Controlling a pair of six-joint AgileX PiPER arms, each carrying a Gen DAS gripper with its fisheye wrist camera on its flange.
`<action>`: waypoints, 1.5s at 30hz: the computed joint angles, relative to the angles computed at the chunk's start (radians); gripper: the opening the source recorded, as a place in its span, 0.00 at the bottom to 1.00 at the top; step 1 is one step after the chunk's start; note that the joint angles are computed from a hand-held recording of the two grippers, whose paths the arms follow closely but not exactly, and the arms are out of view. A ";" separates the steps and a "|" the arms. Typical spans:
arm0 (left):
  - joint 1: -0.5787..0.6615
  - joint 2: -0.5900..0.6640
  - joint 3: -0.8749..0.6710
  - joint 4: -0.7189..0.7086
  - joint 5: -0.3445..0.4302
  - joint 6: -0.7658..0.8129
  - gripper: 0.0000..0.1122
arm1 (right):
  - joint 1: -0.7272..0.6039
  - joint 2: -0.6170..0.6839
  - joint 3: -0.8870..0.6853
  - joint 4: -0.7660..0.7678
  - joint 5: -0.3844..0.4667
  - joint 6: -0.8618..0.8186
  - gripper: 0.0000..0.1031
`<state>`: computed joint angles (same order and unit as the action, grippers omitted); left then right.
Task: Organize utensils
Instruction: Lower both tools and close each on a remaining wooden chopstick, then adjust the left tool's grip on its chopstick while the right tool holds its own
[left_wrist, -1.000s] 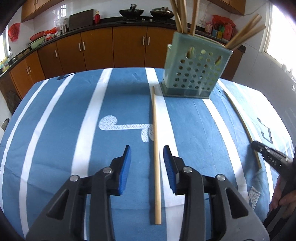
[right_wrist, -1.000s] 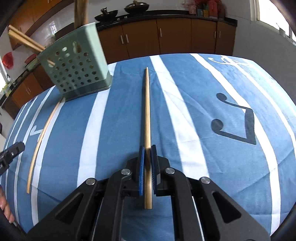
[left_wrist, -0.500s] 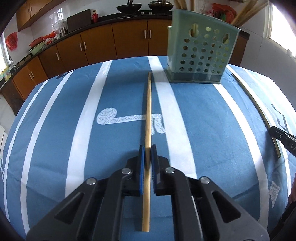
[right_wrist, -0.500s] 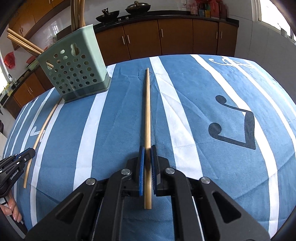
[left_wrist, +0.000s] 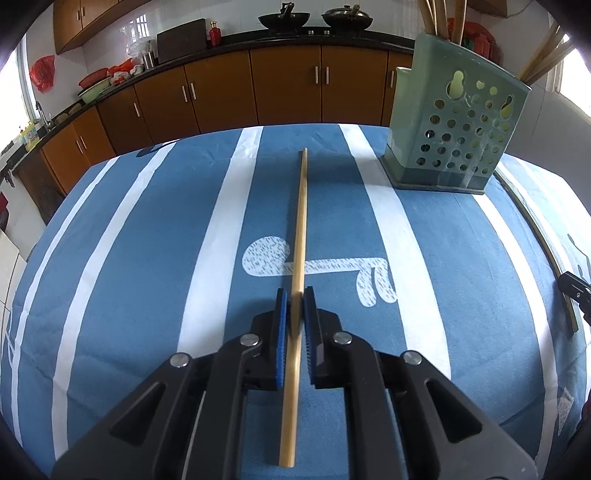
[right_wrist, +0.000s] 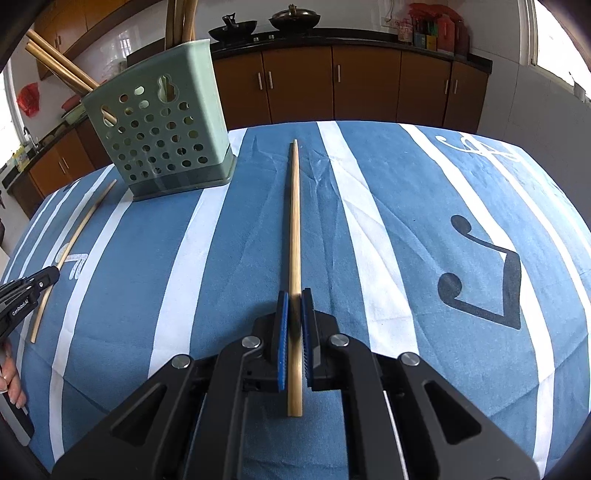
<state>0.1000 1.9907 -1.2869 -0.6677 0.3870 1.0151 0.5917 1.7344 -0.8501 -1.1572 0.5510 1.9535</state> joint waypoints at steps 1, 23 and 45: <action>0.002 0.001 -0.002 -0.002 0.003 -0.001 0.11 | 0.001 0.001 0.000 0.000 0.000 0.001 0.08; 0.030 0.020 -0.030 -0.071 0.063 0.034 0.14 | 0.005 0.003 0.002 -0.012 0.005 0.018 0.08; 0.034 0.008 -0.011 -0.079 0.058 0.071 0.14 | 0.012 0.005 0.005 -0.018 0.011 0.030 0.08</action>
